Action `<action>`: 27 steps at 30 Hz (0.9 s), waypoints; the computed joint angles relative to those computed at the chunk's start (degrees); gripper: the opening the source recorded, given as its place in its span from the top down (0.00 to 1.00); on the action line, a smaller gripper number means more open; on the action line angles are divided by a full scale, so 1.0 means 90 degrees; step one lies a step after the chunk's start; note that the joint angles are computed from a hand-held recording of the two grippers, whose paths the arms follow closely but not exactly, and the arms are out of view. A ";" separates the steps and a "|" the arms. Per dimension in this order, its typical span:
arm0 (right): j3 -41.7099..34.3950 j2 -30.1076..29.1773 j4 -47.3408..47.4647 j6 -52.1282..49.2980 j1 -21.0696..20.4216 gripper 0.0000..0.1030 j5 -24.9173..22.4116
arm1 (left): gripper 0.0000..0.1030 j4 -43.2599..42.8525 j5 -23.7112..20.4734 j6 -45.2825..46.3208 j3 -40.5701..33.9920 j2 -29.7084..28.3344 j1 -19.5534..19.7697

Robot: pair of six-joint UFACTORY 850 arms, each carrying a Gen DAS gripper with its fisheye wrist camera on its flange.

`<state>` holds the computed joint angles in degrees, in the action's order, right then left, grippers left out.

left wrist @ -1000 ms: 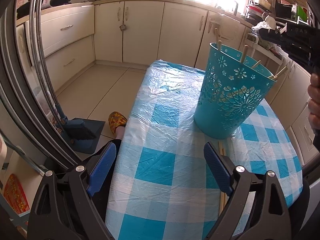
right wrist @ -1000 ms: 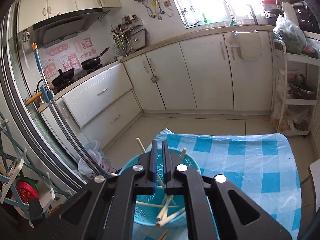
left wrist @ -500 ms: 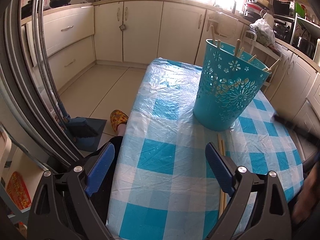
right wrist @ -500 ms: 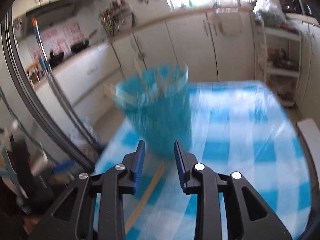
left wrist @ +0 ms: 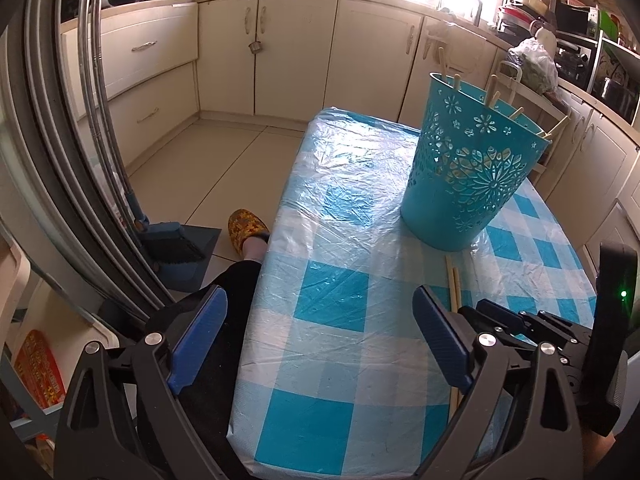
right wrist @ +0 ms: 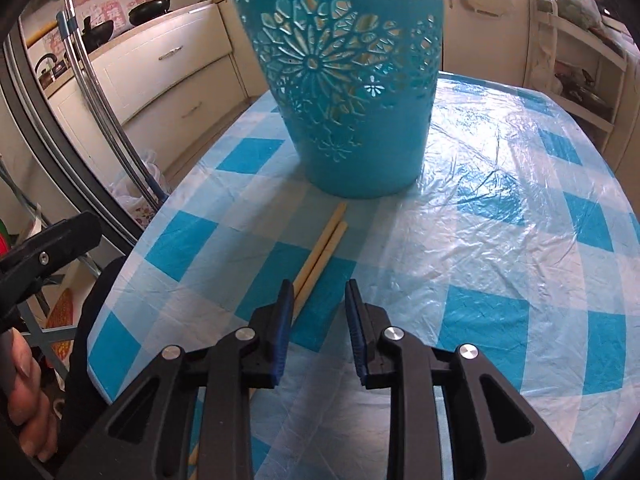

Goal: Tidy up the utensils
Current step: 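Withdraw the open right tool and lower it to the loose chopsticks, then close the left tool on a chopstick beside the basket while the right tool hovers nearby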

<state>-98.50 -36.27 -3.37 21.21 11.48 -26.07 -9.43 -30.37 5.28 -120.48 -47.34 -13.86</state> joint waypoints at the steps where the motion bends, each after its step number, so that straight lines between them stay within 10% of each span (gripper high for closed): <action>1: -0.0052 -0.0036 -0.0032 0.0015 0.0016 0.74 -0.0012 | 0.13 0.0003 -0.0002 0.0019 0.0007 0.0004 -0.0005; 12: 0.0208 0.0077 -0.0625 -0.0166 0.0024 0.84 -0.0003 | 0.12 0.0055 -0.0326 0.0177 -0.0298 -0.0189 -0.0115; 22: 0.1011 0.0623 -0.0507 -0.0161 -0.0475 0.93 0.0357 | 0.14 0.0342 -0.1761 0.0752 -0.2670 -0.1746 -0.0653; 27: 0.1316 0.0816 0.0108 -0.0603 -0.0638 0.93 0.0627 | 0.52 0.0682 -0.2295 0.0715 -0.3515 -0.2344 -0.0836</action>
